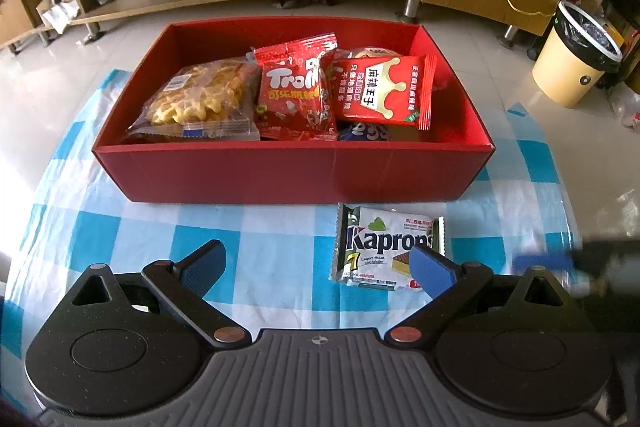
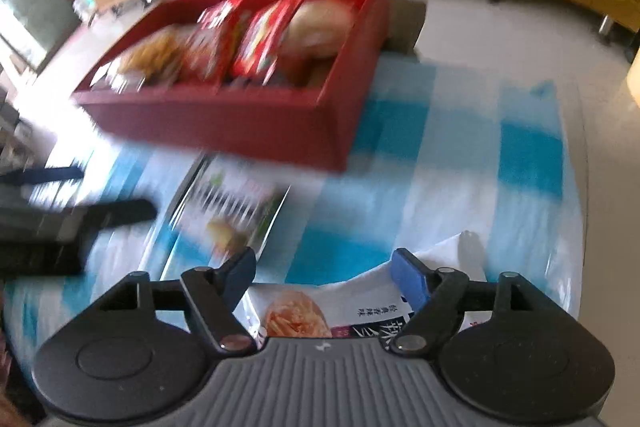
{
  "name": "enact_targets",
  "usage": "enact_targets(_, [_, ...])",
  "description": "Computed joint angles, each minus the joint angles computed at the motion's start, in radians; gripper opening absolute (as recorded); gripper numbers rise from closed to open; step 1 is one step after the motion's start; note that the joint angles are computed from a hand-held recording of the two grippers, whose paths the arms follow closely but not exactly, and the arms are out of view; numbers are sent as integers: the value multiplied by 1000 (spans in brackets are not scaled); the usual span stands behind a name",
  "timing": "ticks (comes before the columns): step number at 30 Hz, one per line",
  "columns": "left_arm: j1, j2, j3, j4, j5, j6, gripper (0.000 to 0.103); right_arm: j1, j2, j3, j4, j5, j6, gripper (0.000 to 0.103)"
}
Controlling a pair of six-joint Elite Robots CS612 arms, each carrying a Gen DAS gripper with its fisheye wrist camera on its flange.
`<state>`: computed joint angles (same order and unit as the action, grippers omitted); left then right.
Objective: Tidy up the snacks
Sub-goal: 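Grasp the Kaprons wafer with left tool while right tool grasps white spicy-strip packet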
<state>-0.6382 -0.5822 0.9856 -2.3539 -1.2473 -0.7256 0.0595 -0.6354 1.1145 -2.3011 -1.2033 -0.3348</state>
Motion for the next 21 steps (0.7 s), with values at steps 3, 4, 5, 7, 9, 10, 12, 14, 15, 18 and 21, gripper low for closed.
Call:
enact_targets(3, [2, 2, -2, -8, -17, 3, 100, -4, -48, 75, -22, -10, -36, 72])
enact_targets(4, [3, 5, -5, -9, -23, 5, 100, -9, -66, 103, -48, -16, -10, 72])
enact_targets(5, [5, 11, -14, -6, -36, 7, 101, -13, -84, 130, -75, -24, 18, 72])
enact_targets(7, [10, 28, -40, 3, -64, 1, 101, -25, -120, 187, -150, -14, 59, 72])
enact_targets(9, [13, 48, -73, 20, -82, -19, 101, -39, -148, 227, -200, 32, 85, 72])
enact_targets(10, [14, 60, -92, 33, -94, -34, 101, -42, -154, 234, -216, 47, 96, 72])
enact_targets(12, [17, 86, -136, 56, -126, -61, 101, -43, -154, 232, -228, 58, 103, 72])
enact_targets(14, [18, 118, -190, 99, -152, -85, 101, -41, -148, 220, -216, 56, 104, 72])
enact_targets(15, [18, 133, -217, 127, -158, -92, 101, -41, -143, 215, -212, 53, 105, 72])
enact_targets(18, [14, 175, -293, 211, -140, -114, 101, -45, -136, 201, -203, 57, 109, 72])
enact_targets(21, [-1, 186, -316, 258, -70, -75, 97, -46, -131, 198, -219, 36, 112, 72])
